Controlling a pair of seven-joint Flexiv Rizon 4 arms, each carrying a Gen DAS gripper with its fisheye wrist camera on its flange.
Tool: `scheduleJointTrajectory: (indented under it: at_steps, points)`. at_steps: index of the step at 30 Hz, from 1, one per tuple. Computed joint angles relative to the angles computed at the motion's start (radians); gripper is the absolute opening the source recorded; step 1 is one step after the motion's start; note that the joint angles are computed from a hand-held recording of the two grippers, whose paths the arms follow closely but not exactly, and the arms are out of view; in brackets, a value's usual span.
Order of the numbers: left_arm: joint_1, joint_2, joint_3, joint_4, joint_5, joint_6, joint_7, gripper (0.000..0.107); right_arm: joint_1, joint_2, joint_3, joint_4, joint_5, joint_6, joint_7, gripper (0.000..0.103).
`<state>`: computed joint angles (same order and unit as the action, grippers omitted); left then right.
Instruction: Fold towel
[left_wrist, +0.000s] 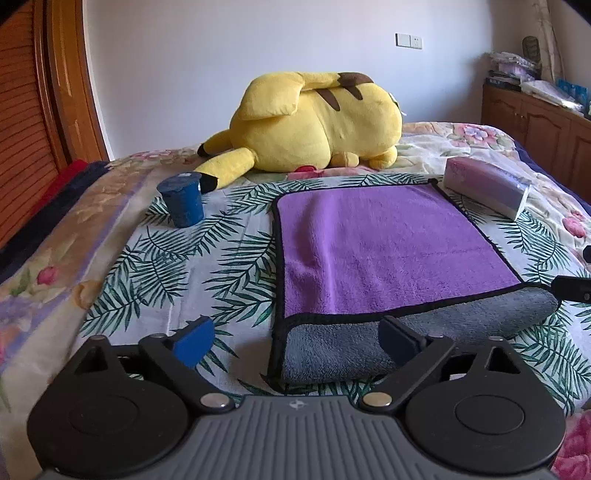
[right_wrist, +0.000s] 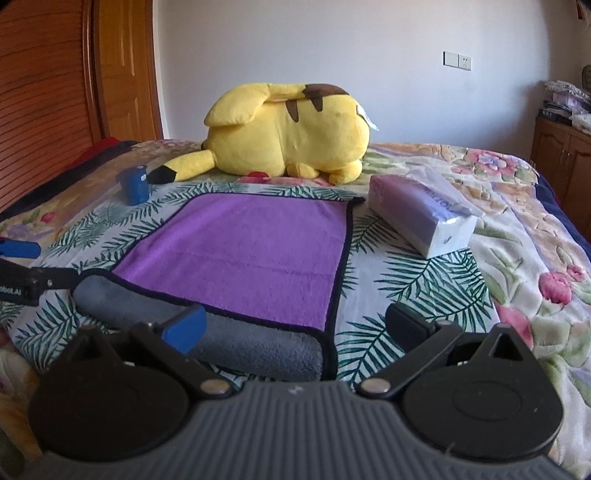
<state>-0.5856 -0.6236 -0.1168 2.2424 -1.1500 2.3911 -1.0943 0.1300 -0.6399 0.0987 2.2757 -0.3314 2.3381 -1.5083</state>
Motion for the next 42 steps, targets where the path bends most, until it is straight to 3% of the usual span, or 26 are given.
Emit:
scheduleJointTrajectory:
  at_steps: [11,15,21,26,31,35,42]
  points:
    - [0.051,-0.015,0.032,-0.006,0.114,-0.081,-0.057,0.072,-0.031,-0.023,0.013,-0.042,-0.054,-0.087,0.043,0.102]
    - [0.071,-0.014,0.050,-0.001,0.170,-0.126,-0.099,0.062,-0.073,-0.028,0.038,-0.059,-0.109,-0.138,0.090,0.088]
    - [0.084,-0.005,0.077,0.013,0.245,-0.191,-0.176,0.049,-0.126,-0.036,0.067,-0.076,-0.179,-0.188,0.147,0.087]
    - [0.043,-0.004,0.121,0.009,0.242,-0.236,-0.178,0.038,-0.211,-0.048,0.122,-0.094,-0.291,-0.249,0.215,0.083]
    - [0.021,-0.005,0.143,0.010,0.244,-0.249,-0.182,0.035,-0.273,-0.054,0.161,-0.102,-0.386,-0.273,0.259,0.076]
    - [0.019,-0.006,0.150,0.012,0.260,-0.254,-0.189,0.032,-0.318,-0.062,0.186,-0.111,-0.464,-0.288,0.297,0.065]
    - [0.022,-0.005,0.156,0.016,0.292,-0.251,-0.209,0.020,-0.326,-0.059,0.176,-0.117,-0.500,-0.288,0.323,0.042]
